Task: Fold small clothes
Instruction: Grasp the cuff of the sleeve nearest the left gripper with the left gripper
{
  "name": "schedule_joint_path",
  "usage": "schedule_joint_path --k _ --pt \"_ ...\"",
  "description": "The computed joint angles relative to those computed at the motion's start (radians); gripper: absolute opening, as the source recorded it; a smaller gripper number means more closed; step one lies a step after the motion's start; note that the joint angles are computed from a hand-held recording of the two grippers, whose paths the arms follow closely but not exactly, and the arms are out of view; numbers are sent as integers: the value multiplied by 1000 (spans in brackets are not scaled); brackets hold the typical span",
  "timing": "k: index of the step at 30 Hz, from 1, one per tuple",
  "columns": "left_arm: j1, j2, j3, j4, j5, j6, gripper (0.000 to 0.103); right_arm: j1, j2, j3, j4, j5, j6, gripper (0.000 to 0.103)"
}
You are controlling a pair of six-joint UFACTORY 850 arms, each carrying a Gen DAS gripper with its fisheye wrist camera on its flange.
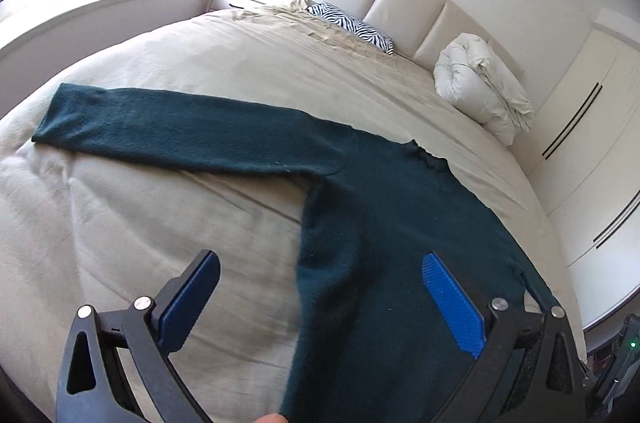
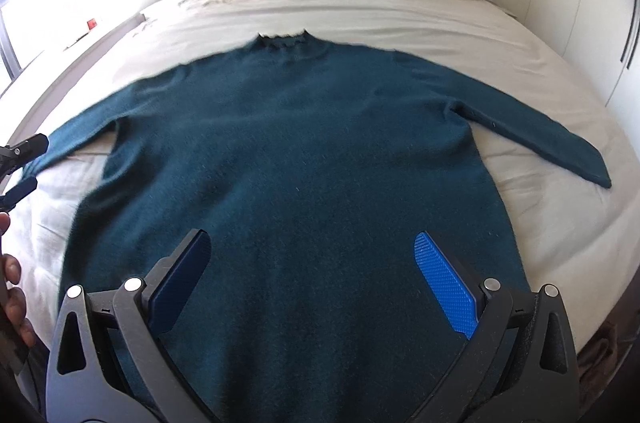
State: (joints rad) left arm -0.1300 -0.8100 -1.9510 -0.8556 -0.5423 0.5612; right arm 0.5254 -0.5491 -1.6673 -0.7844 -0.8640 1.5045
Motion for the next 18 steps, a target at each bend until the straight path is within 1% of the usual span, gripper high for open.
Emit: schedule_joint_path --k 1,2,3,5,7,10,13,15,16,17,18 --pt "10 -27 -49 70 -51 -72 103 1 3 0 -17 12 12 103" --pt "23 -47 -80 100 -79 -130 103 1 10 5 -36 33 31 103" --pt "34 -52 -83 92 -80 -159 103 -1 17 10 -50 55 50 103" --pt "68 -55 -70 3 -64 -172 103 -6 22 6 -56 81 74 103" --pt "105 -79 -90 -87 -70 -178 103 -12 22 -4 -48 96 80 103" --pt "169 -154 -178 -239 -103 -185 103 -19 22 -9 -38 124 81 103" --pt "226 -253 -292 -378 -132 -267 102 -25 22 -11 -26 161 85 103" --pt "252 -320 -371 -447 -135 -337 98 -34 18 -11 -2 189 74 103" --pt "261 -358 -425 -453 -138 -386 91 -36 17 -11 7 198 71 103" --pt "264 -392 -482 -421 -140 -445 86 -39 11 -16 18 206 63 103" --pt "267 -430 -545 -398 -139 -495 85 -42 5 -21 27 210 56 103"
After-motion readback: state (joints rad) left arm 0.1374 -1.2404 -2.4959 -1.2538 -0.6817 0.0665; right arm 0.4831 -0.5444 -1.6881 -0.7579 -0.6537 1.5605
